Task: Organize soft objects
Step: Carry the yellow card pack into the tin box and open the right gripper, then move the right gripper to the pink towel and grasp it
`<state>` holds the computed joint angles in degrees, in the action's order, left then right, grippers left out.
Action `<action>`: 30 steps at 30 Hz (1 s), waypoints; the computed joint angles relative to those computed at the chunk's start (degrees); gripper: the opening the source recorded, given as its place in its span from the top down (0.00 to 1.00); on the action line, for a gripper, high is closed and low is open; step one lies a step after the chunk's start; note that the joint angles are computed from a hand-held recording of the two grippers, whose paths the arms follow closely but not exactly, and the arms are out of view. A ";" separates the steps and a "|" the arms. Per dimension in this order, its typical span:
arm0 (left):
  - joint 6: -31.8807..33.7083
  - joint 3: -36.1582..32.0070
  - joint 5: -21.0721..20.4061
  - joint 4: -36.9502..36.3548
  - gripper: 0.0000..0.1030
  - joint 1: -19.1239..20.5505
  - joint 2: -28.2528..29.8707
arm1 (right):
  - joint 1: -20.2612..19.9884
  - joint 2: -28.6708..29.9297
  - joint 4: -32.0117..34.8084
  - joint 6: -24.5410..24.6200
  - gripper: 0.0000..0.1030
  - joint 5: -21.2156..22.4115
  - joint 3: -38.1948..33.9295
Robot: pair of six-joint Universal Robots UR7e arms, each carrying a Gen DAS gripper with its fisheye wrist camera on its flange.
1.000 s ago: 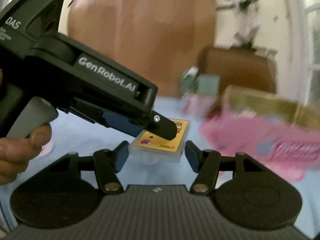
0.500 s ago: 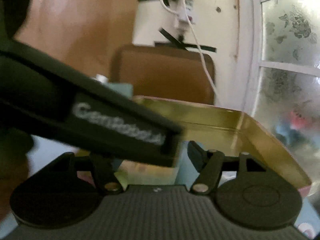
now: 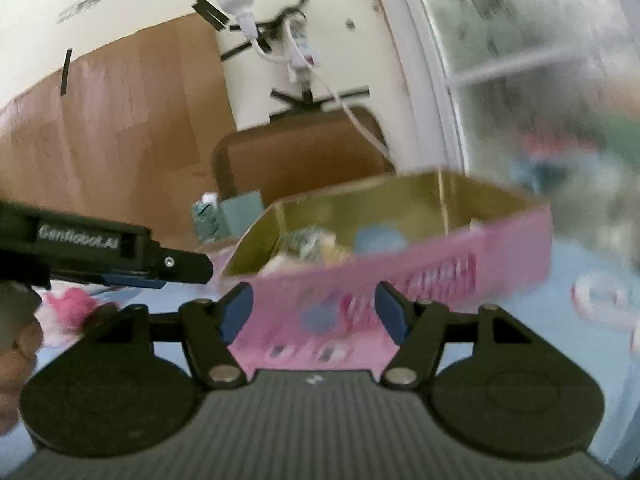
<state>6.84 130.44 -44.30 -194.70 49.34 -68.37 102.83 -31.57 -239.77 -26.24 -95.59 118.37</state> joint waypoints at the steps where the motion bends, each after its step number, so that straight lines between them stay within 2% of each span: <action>1: -0.29 1.25 1.49 -0.39 0.38 -0.57 -0.34 | -0.10 -0.36 0.89 1.78 0.31 -0.04 0.94; 6: -3.85 5.13 5.35 1.23 0.38 -1.04 -2.44 | 0.39 -1.27 7.89 8.70 0.31 -0.86 2.28; 10: -4.86 7.26 7.63 2.00 0.36 -0.64 -3.86 | 1.48 -0.64 8.81 11.43 0.31 -1.11 2.58; 16: -3.45 9.17 9.95 -0.36 0.33 0.10 -5.01 | 3.19 0.55 9.58 11.51 0.31 -2.30 1.88; 30: 0.58 9.94 11.76 -4.91 0.28 2.74 -4.46 | 4.56 2.28 8.64 10.83 0.30 -4.66 0.20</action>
